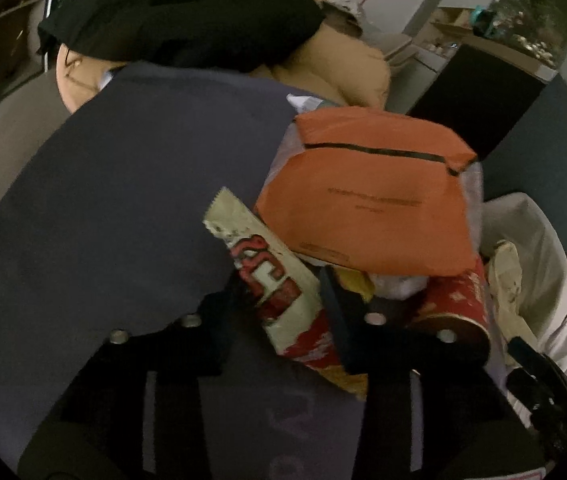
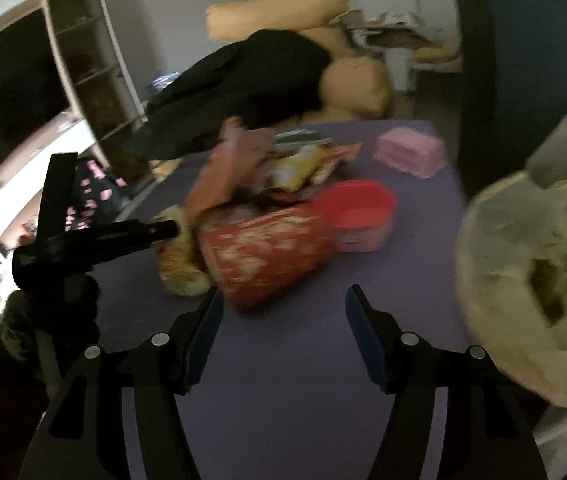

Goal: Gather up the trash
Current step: 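Move both tools toward the snack wrappers on the table, then grasp the cream snack wrapper with the left gripper while the right gripper approaches the red cup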

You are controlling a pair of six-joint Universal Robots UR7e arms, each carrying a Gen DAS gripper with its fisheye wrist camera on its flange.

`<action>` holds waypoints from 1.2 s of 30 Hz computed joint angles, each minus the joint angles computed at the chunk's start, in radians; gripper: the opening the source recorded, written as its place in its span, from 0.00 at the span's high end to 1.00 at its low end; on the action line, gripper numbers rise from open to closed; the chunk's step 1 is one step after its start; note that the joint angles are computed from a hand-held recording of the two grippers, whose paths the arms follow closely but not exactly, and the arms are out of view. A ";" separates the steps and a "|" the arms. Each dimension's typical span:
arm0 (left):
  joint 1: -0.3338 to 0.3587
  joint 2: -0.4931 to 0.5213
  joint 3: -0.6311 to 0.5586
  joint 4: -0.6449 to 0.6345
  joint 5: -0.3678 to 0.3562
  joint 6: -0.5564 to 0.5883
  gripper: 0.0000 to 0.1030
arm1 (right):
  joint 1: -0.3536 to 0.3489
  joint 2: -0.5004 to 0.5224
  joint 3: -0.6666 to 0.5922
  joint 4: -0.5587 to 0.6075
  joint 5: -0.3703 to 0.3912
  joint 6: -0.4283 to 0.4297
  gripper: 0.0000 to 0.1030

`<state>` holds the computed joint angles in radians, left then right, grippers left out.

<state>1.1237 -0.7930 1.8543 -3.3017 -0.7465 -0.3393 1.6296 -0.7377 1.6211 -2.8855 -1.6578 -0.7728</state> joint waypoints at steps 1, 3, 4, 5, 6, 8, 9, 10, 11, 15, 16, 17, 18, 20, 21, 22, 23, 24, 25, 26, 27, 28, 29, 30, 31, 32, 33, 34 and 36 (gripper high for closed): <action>-0.005 -0.006 0.013 -0.014 0.002 0.013 0.71 | 0.004 0.006 -0.007 0.025 0.003 0.002 0.42; -0.015 -0.016 0.035 -0.031 -0.002 0.025 0.73 | 0.014 0.022 -0.015 0.034 -0.010 -0.014 0.42; -0.020 -0.023 0.047 -0.038 -0.009 0.030 0.74 | 0.021 0.033 -0.017 0.018 -0.024 -0.027 0.42; -0.026 -0.032 0.064 -0.049 -0.024 0.036 0.75 | 0.029 0.046 -0.026 -0.001 -0.041 -0.039 0.42; -0.032 -0.039 0.079 -0.059 -0.041 0.043 0.76 | 0.032 0.053 -0.032 -0.012 -0.051 -0.042 0.42; -0.048 -0.049 0.106 -0.080 -0.065 0.058 0.76 | 0.033 0.065 -0.043 -0.050 -0.076 -0.042 0.42; -0.060 -0.052 0.120 -0.092 -0.073 0.066 0.76 | 0.029 0.065 -0.045 -0.070 -0.088 -0.047 0.42; -0.066 -0.053 0.125 -0.098 -0.079 0.072 0.76 | 0.023 0.061 -0.042 -0.085 -0.099 -0.056 0.42; -0.077 -0.054 0.134 -0.107 -0.088 0.083 0.76 | 0.017 0.057 -0.041 -0.097 -0.111 -0.065 0.42; -0.123 -0.033 0.142 -0.149 -0.070 0.140 0.76 | -0.010 0.037 -0.030 -0.211 -0.185 -0.086 0.42; -0.131 -0.027 0.140 -0.155 -0.061 0.151 0.76 | -0.016 0.032 -0.029 -0.222 -0.188 -0.080 0.42; -0.142 -0.018 0.136 -0.162 -0.048 0.167 0.76 | -0.025 0.020 -0.025 -0.234 -0.184 -0.069 0.42; -0.148 -0.013 0.131 -0.162 -0.041 0.178 0.76 | -0.032 0.010 -0.018 -0.247 -0.175 -0.063 0.42; -0.163 -0.002 0.121 -0.154 -0.017 0.198 0.76 | -0.040 -0.011 0.004 -0.266 -0.151 -0.057 0.42; -0.169 0.000 0.121 -0.154 -0.009 0.201 0.76 | -0.043 -0.021 0.014 -0.266 -0.133 -0.053 0.42; -0.174 0.004 0.119 -0.154 0.001 0.206 0.76 | -0.045 -0.031 0.025 -0.262 -0.114 -0.051 0.42; -0.176 0.004 0.121 -0.154 0.004 0.207 0.76 | -0.045 -0.039 0.035 -0.254 -0.093 -0.052 0.42; -0.177 0.005 0.123 -0.154 0.006 0.205 0.76 | -0.043 -0.043 0.041 -0.247 -0.082 -0.051 0.42; -0.179 0.005 0.123 -0.151 0.009 0.201 0.76 | -0.039 -0.047 0.048 -0.235 -0.070 -0.044 0.42; -0.182 0.006 0.126 -0.154 0.013 0.199 0.76 | -0.034 -0.051 0.051 -0.207 -0.046 -0.031 0.42; -0.184 0.006 0.129 -0.156 0.016 0.198 0.76 | -0.030 -0.052 0.048 -0.182 -0.023 -0.018 0.42; -0.187 0.006 0.132 -0.159 0.019 0.197 0.76 | -0.026 -0.050 0.044 -0.161 -0.006 -0.006 0.42; -0.190 0.005 0.135 -0.163 0.025 0.198 0.76 | -0.016 -0.043 0.038 -0.144 0.007 0.012 0.42; -0.194 0.005 0.138 -0.167 0.032 0.201 0.76 | -0.009 -0.034 0.027 -0.130 0.016 0.024 0.42; -0.197 0.005 0.141 -0.173 0.039 0.205 0.76 | 0.001 -0.019 0.010 -0.117 0.031 0.032 0.42; -0.202 0.004 0.146 -0.180 0.049 0.209 0.76 | 0.009 -0.004 -0.002 -0.121 0.032 0.028 0.42; -0.206 0.002 0.151 -0.187 0.057 0.211 0.76 | 0.025 0.024 -0.019 -0.151 0.014 0.011 0.42; -0.209 -0.001 0.157 -0.192 0.062 0.211 0.76 | 0.038 0.050 -0.035 -0.181 -0.013 -0.010 0.42; -0.215 -0.010 0.175 -0.209 0.067 0.207 0.76 | 0.057 0.100 -0.073 -0.210 -0.073 -0.045 0.42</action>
